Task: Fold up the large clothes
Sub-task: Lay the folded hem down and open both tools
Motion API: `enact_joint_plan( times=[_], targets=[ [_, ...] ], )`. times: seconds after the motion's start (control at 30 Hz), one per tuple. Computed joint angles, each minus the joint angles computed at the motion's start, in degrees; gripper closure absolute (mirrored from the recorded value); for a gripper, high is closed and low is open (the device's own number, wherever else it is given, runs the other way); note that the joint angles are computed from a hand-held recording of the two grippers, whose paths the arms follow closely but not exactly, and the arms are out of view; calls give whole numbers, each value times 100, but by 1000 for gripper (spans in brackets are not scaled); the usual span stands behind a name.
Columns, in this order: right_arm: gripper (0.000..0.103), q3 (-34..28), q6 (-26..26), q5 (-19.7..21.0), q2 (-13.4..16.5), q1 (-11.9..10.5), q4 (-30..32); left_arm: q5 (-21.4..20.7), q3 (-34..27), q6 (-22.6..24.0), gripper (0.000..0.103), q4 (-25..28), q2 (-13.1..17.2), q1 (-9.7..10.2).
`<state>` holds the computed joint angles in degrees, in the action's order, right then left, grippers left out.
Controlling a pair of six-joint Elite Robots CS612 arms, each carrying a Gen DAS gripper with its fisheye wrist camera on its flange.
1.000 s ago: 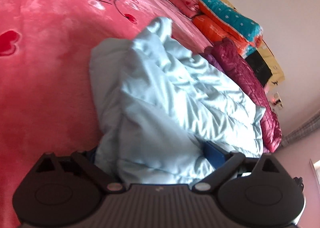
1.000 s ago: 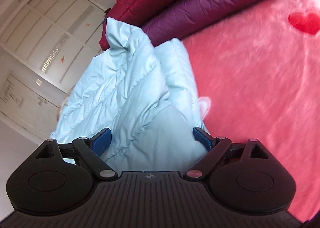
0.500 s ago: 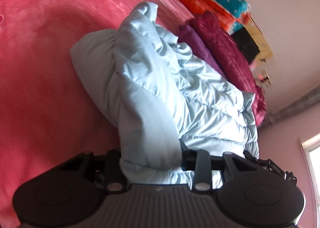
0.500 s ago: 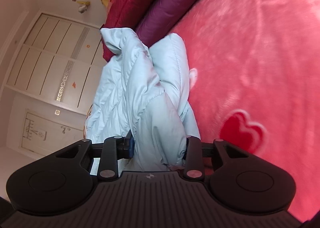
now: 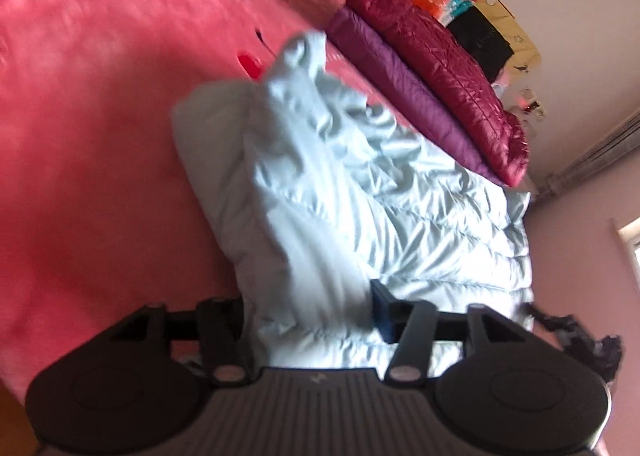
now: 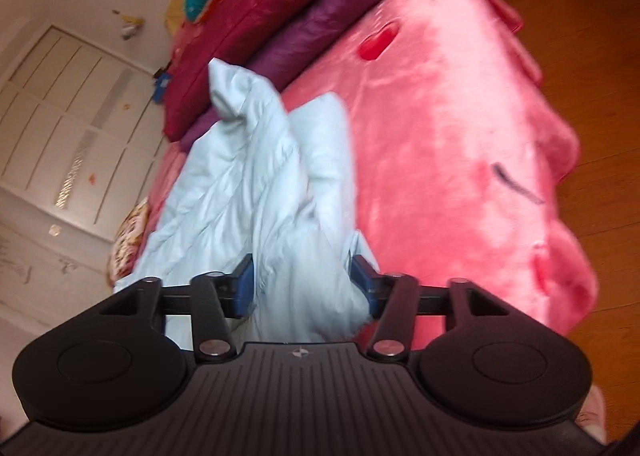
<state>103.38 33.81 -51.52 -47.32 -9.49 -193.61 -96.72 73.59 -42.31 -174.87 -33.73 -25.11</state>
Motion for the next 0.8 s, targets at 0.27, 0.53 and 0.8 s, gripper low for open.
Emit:
enact_joint_plan(
  times=[0.27,0.53,0.8],
  targets=[
    [11,-151,50,-713,-7,101,-1038,950,275,943,33,-566,-366,-151],
    [2,-980,-1275,-914,281,644,-744,146,-939,1837,49,118,337,-125],
    [2,-1863,-3066,-1828,705,1053,464,619,-1707,1995,56,477,856,-51]
  ],
)
